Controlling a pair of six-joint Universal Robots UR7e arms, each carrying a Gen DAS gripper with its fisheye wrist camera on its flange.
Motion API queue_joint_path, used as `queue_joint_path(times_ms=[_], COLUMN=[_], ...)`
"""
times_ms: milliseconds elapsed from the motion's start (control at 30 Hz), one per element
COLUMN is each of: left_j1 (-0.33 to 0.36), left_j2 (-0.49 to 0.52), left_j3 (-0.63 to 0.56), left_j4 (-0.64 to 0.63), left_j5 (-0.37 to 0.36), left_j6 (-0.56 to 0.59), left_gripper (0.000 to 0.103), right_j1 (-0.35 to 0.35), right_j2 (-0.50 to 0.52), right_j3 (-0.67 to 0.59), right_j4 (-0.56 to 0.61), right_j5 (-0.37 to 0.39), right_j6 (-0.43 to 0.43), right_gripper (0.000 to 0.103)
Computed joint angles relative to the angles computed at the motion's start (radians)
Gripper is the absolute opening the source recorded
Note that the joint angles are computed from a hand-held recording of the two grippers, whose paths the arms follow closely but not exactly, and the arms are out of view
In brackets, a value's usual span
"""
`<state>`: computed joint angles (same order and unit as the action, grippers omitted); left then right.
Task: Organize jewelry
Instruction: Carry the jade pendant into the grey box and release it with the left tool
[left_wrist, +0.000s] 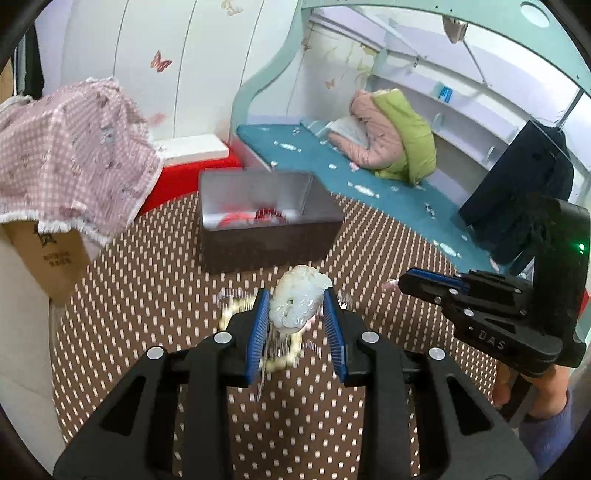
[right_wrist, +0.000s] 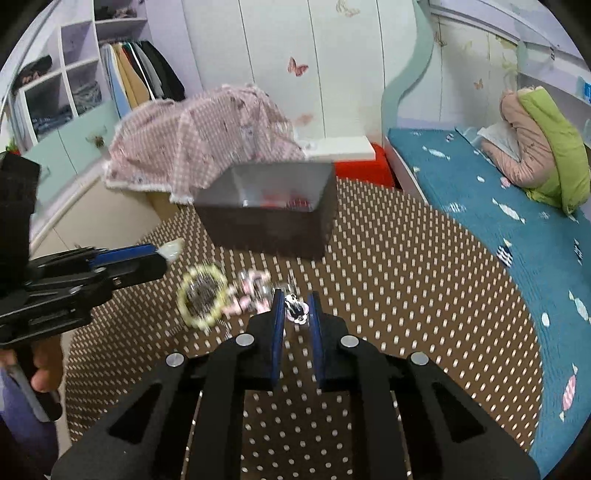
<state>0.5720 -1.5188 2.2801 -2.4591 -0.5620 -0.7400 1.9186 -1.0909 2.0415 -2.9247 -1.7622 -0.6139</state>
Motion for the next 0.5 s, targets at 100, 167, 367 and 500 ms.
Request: queue_joint_path(times_ms=[100, 167, 367, 500], left_j1=[0.031, 0.057, 0.152, 0.202], left_j2=[0.028, 0.051, 0.118, 0.162], left_j3=[-0.055, -0.093, -0.222, -0.281], left_j4=[-0.045, -0.067, -0.075, -0.036], left_j5=[-0.004, -0.019, -0.065, -0.065], left_j6=[0.077, 0.125, 0.162, 0.159], left_gripper=[0.03, 0.03, 0.03, 0.03], right_j1=[0.015, 0.029, 0.065, 0.078], right_j2=[0.016, 0.038, 0.119, 0.182], right_j3=[-0.039, -0.077, -0.173, -0.238], right_j4=[0.007, 0.008, 0.006, 0.019], right_j5=[0.022, 0.039, 0.056, 0.034], right_j6=[0.011, 0.023, 0.043, 0.055], right_gripper=[0.012, 0.012, 0.012, 0.012])
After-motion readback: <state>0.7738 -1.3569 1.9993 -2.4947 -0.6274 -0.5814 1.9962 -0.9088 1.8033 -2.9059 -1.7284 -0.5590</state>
